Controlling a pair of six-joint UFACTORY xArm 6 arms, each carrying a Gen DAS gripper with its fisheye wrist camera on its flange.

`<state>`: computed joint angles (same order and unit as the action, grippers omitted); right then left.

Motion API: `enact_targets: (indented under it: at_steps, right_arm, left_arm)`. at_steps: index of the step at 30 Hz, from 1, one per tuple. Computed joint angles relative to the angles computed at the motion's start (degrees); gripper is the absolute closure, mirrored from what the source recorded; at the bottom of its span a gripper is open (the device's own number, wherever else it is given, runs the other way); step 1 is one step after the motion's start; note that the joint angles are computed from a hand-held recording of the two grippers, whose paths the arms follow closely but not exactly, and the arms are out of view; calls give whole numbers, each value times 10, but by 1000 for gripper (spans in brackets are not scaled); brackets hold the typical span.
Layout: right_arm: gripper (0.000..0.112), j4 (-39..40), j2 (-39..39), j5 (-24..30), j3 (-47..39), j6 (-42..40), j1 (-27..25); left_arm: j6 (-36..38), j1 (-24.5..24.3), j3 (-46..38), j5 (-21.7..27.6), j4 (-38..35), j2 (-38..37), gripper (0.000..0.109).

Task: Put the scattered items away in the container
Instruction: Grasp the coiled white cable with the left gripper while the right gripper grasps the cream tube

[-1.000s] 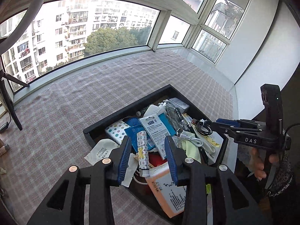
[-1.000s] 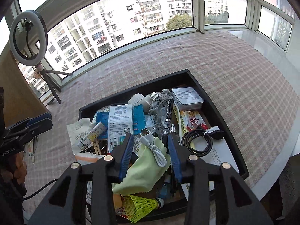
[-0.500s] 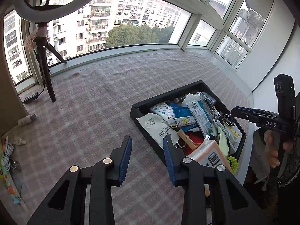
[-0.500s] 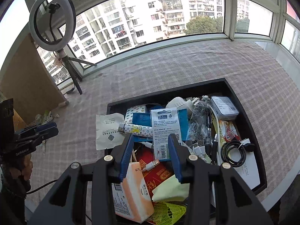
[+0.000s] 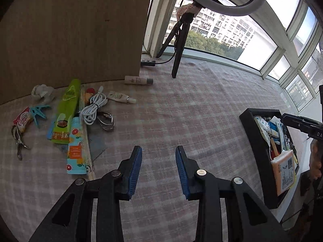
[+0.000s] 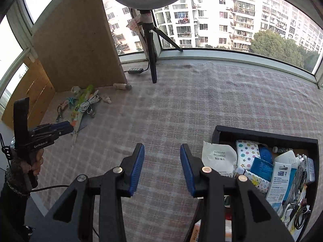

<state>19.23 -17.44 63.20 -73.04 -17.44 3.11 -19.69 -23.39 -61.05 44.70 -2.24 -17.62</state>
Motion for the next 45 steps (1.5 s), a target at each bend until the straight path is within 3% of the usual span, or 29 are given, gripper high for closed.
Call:
enact_targets:
  at_steps: [6, 12, 21, 31, 35, 39, 45]
  right_arm:
    - [83, -22, 130, -13, -95, 4, 105]
    - [85, -40, 276, 6, -233, -2, 166]
    - [85, -65, 468, 69, -449, 3, 200]
    - [85, -66, 580, 122, -588, -4, 207]
    - [84, -63, 567, 98, -561, -41, 212]
    - [95, -56, 547, 93, -530, -36, 208]
    - [98, -28, 461, 37, -399, -25, 193]
  left_arm:
    - [63, 53, -51, 22, 5, 57, 77]
    - [119, 77, -133, 52, 9, 147, 77]
    - [179, 104, -184, 66, -15, 213, 82]
    - [208, 113, -192, 91, -46, 223, 81]
    - [217, 115, -187, 94, -56, 218, 85]
    - [218, 115, -176, 96, -66, 207, 88]
    - [203, 109, -140, 77, -81, 174, 89]
